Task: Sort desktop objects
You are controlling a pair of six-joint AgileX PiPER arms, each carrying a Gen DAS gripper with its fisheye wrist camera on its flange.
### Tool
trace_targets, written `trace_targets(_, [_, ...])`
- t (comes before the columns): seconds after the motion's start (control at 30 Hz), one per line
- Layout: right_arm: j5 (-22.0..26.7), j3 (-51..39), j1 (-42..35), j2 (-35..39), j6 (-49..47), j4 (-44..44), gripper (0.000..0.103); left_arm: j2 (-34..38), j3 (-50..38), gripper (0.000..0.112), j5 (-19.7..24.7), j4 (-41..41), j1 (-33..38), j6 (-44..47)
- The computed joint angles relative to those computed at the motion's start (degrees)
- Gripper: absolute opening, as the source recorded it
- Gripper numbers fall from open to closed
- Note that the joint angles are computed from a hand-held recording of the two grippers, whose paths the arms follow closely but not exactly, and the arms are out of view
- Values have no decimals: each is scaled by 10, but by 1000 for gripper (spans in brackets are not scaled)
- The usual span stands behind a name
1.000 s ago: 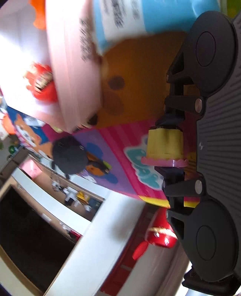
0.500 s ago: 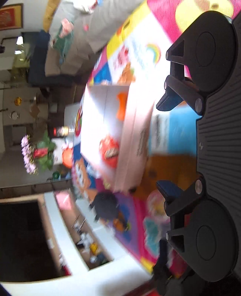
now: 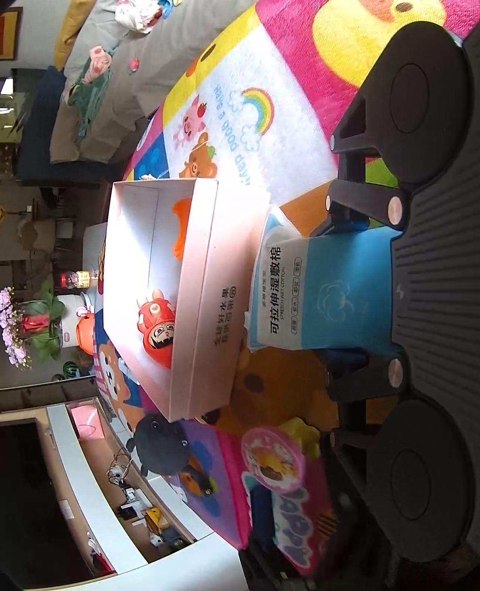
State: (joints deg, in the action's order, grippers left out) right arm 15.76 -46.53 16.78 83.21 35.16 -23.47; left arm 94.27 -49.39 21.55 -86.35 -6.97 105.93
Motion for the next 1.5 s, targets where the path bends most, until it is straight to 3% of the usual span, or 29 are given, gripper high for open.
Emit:
trace_targets(0.07, [16,14,4,-27,-16,21,54,7,-7,77,-18,3,-18,-9])
trace_targets(0.2, [55,44,24,-98,-38,42,54,-7,10,60,-31,-62,-30,68])
trace_targets(0.5, [119,28,84,-230,172,-191,54,-107,1,60,19,-53,-8,70])
trace_targets(0.63, [113,-32,57,-226,207,-257,54,-89,-73,60,-5,-76,-34,72])
trace_targets(0.77, [86,-103,9,-183,151,-218,54,-3,-193,62,-12,-30,-75,-14])
trace_targets(0.87, [81,-155,-17,-136,118,-188,54,55,-264,79,-15,37,-86,-110])
trace_targets(0.97, [89,-188,-35,-98,95,-166,54,61,-241,94,22,-13,-46,-80])
trace_targets(1.03, [84,-203,-49,-74,63,-136,54,51,-198,95,23,-57,-24,-17])
trace_targets(1.13, [84,-263,-80,-6,-53,1,54,48,-156,95,25,-31,9,-17])
trace_targets(1.2, [104,-325,-92,57,-116,79,54,50,-139,95,30,-21,28,-22])
trace_targets(1.37, [214,-520,-101,239,-190,165,54,47,-105,96,63,-41,78,-9])
trace_targets(1.5, [264,-610,-91,334,-163,179,54,56,-104,97,73,-25,89,-29])
